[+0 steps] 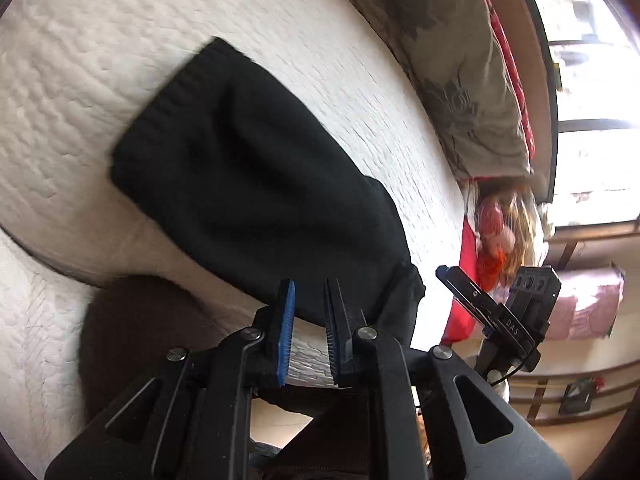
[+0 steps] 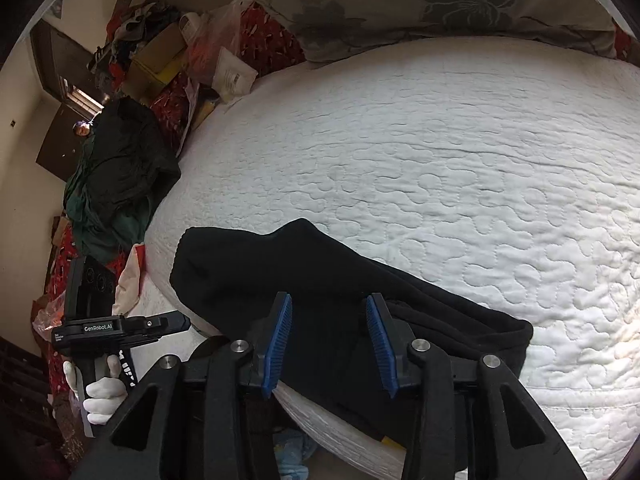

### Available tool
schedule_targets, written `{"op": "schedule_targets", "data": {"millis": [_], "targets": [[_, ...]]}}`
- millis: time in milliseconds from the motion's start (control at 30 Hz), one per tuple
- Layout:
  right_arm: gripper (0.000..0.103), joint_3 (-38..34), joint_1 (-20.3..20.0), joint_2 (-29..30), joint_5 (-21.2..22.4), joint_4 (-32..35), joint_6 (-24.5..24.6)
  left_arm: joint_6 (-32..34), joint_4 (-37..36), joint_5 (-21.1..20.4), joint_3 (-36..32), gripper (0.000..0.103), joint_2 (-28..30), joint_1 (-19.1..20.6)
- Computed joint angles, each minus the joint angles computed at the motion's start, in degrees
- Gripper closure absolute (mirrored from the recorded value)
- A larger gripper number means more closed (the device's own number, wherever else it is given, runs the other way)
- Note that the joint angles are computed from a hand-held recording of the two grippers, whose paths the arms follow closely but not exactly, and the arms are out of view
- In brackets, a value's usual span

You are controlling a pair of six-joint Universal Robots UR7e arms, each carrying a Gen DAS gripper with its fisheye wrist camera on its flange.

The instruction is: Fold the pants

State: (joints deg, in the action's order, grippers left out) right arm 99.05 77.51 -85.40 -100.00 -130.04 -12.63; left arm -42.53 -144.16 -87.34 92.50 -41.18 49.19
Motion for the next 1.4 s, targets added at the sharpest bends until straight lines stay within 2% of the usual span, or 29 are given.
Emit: {"op": "schedule_targets", "data": {"millis": [100,267,300,333,400,500,600,667,800,900,1100,1267,1400], "targets": [[0.058,-3.46,2.96,4.94,-1.01,1.15,-0.26,-3.25,-3.65,1.26,3.62,0.091,-2.90,2.93],[0.054,-10.85,6.69,13.91,-1.64,6.14,-0.49,-5.11,-10.40,-1.04,7.08,0.090,-4.22,5.97],[0.054,-12.27,7.37,15.65,-1.86,7.25,-0.91,-4.84,-11.64,-1.99,7.14,0.084,-3.82,6.55],[0.054,-13.73,7.97,17.36,-2.06,8.49,-1.50,-4.69,-12.80,-2.61,7.62,0.073,-3.80,6.90],[0.053,-16.94,9.13,20.93,-2.49,11.12,-2.75,-5.11,-15.08,-2.99,8.36,0.061,-3.42,7.09],[0.052,-21.31,10.70,25.76,-4.68,14.64,-4.65,-5.41,-19.17,-4.36,9.55,0.061,-2.79,7.81],[0.052,-25.06,11.83,29.46,-7.37,17.87,-6.41,-4.49,-20.24,-5.02,9.81,0.061,-2.15,7.92],[0.052,-26.56,12.29,30.84,-8.82,19.31,-7.73,-2.41,-20.22,-4.18,9.48,0.061,-1.67,7.35],[0.048,-28.76,13.11,33.00,-10.34,21.47,-8.69,3.43,-18.34,0.36,8.43,0.061,-0.88,5.66],[0.048,-30.26,13.48,34.12,-11.04,22.97,-9.53,5.05,-18.57,0.69,8.09,0.061,-0.02,5.59],[0.048,-33.99,14.12,37.26,-11.68,25.82,-10.78,1.99,-23.03,-0.75,9.23,0.061,0.34,7.31],[0.047,-37.12,15.44,41.14,-14.74,27.65,-13.97,-1.30,-24.64,0.30,8.24,0.061,1.47,7.81],[0.065,-37.90,16.53,42.26,-16.65,27.93,-16.28,-3.30,-25.92,3.12,8.91,0.063,1.58,6.74]]}}
